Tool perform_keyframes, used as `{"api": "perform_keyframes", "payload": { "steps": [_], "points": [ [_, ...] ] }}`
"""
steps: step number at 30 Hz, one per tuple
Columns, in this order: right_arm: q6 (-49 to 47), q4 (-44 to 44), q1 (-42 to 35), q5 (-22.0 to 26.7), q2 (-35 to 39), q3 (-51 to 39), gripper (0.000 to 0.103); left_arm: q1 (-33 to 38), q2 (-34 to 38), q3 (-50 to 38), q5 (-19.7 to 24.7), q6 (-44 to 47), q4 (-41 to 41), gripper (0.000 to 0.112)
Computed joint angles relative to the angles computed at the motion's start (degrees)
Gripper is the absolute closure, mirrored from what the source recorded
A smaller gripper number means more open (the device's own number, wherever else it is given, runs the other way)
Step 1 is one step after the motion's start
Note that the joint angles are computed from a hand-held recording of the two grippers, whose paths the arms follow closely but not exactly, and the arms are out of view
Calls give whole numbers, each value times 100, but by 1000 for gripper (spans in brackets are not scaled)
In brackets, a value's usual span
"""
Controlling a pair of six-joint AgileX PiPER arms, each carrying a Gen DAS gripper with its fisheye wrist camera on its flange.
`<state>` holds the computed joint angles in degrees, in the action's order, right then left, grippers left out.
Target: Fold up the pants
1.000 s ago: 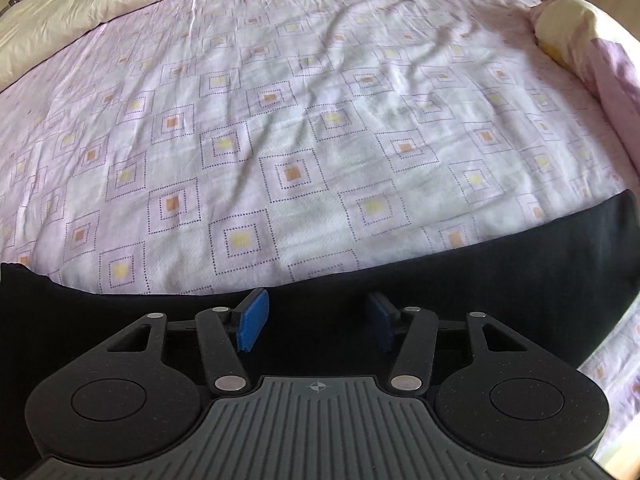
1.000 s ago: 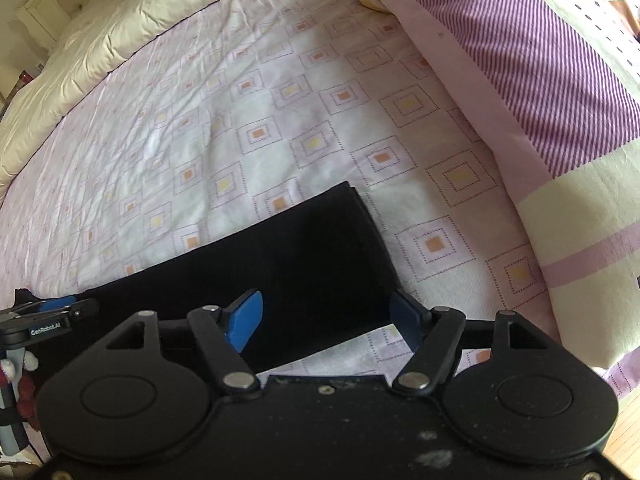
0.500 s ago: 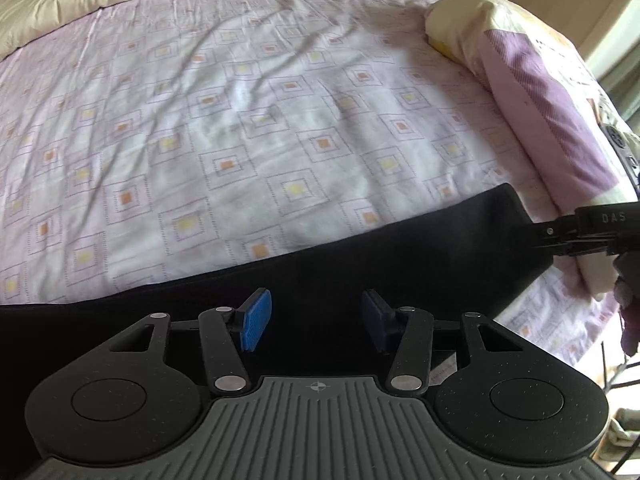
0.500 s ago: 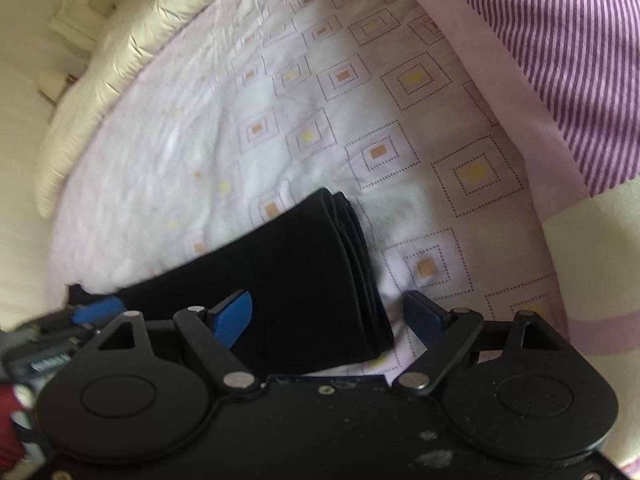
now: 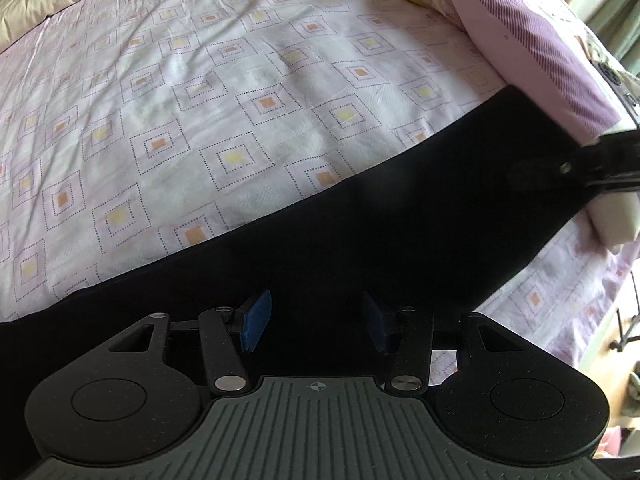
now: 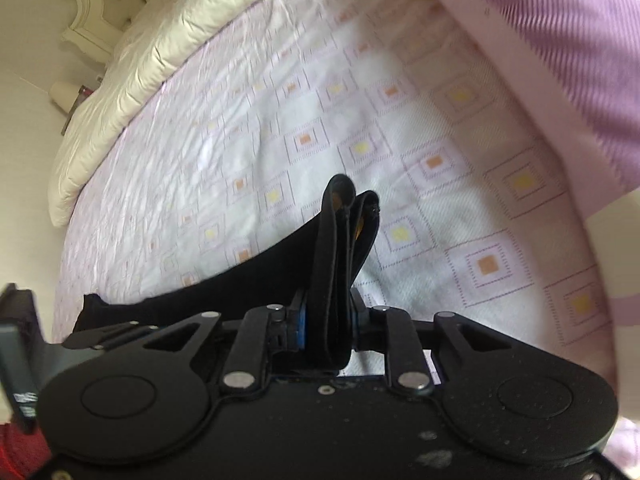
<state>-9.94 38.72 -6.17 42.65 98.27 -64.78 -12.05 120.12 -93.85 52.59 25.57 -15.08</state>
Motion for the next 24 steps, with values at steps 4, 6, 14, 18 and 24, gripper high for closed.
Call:
{"api": "perform_keyframes", "payload": {
  "steps": [4,6,14,18,24],
  "points": [
    [222,-222,254,235,-435,-240,93,-42,-26,105,-207,1,4,60],
    [466,-391,573,266,-587,-388,93,115,2,12,-36,188,-263,61],
    [2261,-1435,2485,259,-175,-1710,93,1547,-532,106,102,402,-838,67],
    [3004,-1899,3471,337,670,-2731,93,2536,-462,-175,472,447,-757,68],
    [4248,-2639,4669,784,2371,-4735,93,3742,-95,-893,1064,792,-563,68]
  ]
}}
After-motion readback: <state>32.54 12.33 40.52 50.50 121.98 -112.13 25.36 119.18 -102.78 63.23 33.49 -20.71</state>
